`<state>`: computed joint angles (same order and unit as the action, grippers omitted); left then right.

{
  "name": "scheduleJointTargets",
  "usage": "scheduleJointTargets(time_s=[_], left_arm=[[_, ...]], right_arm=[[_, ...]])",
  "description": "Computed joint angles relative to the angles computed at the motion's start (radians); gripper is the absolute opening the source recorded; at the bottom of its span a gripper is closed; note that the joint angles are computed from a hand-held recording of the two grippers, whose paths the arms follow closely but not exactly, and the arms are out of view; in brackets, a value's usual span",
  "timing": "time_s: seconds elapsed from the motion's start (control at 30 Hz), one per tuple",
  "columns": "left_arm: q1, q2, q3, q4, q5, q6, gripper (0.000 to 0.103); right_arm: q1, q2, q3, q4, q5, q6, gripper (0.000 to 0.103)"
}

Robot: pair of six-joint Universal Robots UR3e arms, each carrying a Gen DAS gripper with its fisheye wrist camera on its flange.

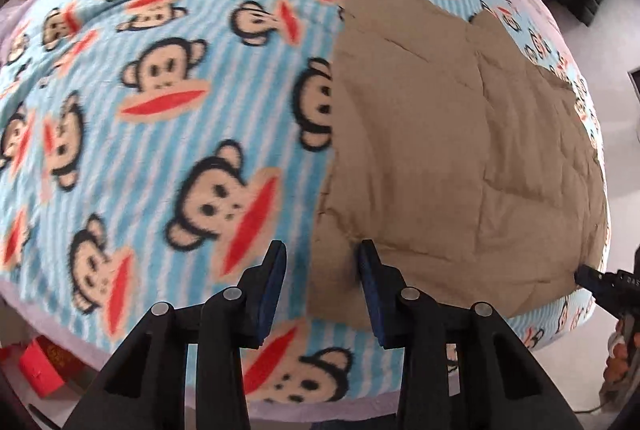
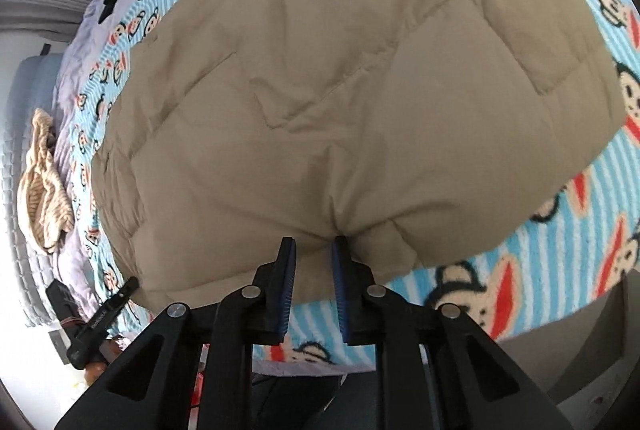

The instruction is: Fold large clothes

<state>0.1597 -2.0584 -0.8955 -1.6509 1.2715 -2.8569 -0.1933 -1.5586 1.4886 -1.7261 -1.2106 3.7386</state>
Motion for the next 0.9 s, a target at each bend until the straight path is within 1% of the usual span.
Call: scheduleJointTargets(time_s=[0.03,0.07,0.1,0.17,0.3,0.33,0.37,0.5,0.57,0.6,0.63,0.67,0.7,0.73,0.77,0.9], left_arm=[[-0.003,0.007,0.005,-0.001,0.01,0.001,0.039],[-0.007,0.009,0.012,0.001,0.023,0.003,0.046],[-0.019,0.018,0.015,0.015,0.051,0.001,0.049],[-0.028,0.022,0.034,0.021,0.072,0.007,0.049],[-0.047,-0.013,0.151,-0.051,0.071,-0.027,0.049],[-0.056,-0.014,0.163,-0.052,0.074,-0.041,0.049],[-0.059,-0.031,0.207,-0.072,0.077,-0.047,0.049],[-0.097,-0.048,0.26,-0.082,0.104,-0.115,0.049],[-0.114,-0.045,0.268,-0.086,0.106,-0.144,0.049],[-0.128,-0.058,0.296,-0.098,0.11,-0.155,0.049],[-0.143,-0.074,0.327,-0.109,0.121,-0.166,0.053],[-0.157,-0.084,0.351,-0.118,0.134,-0.176,0.078],[-0.171,-0.079,0.351,-0.105,0.149,-0.195,0.094],[-0.182,-0.057,0.32,-0.068,0.157,-0.213,0.094],[-0.186,-0.049,0.314,-0.059,0.158,-0.219,0.094],[-0.228,-0.062,0.366,-0.099,0.196,-0.267,0.094]], right_arm=[[0.007,0.005,-0.03,0.03,-0.009,-0.003,0.023],[-0.001,-0.032,-0.024,0.069,-0.014,-0.017,0.023],[-0.001,-0.043,-0.035,0.093,-0.017,-0.022,0.023],[0.003,-0.031,-0.059,0.102,-0.015,-0.019,0.023],[0.034,0.034,-0.152,0.129,-0.012,-0.007,0.038],[0.041,0.054,-0.173,0.129,-0.009,-0.007,0.04],[0.042,0.064,-0.19,0.133,-0.001,-0.016,0.04],[0.035,0.104,-0.274,0.192,0.015,-0.083,0.041],[0.027,0.119,-0.321,0.228,0.015,-0.125,0.045],[0.021,0.118,-0.333,0.238,0.016,-0.145,0.05],[0.014,0.115,-0.344,0.249,0.016,-0.165,0.052],[0.006,0.115,-0.356,0.263,0.016,-0.185,0.052],[-0.003,0.113,-0.362,0.277,0.02,-0.204,0.052],[-0.011,0.113,-0.367,0.288,0.026,-0.223,0.053],[-0.022,0.111,-0.37,0.3,0.031,-0.244,0.053],[-0.054,0.1,-0.351,0.324,0.057,-0.305,0.053]])
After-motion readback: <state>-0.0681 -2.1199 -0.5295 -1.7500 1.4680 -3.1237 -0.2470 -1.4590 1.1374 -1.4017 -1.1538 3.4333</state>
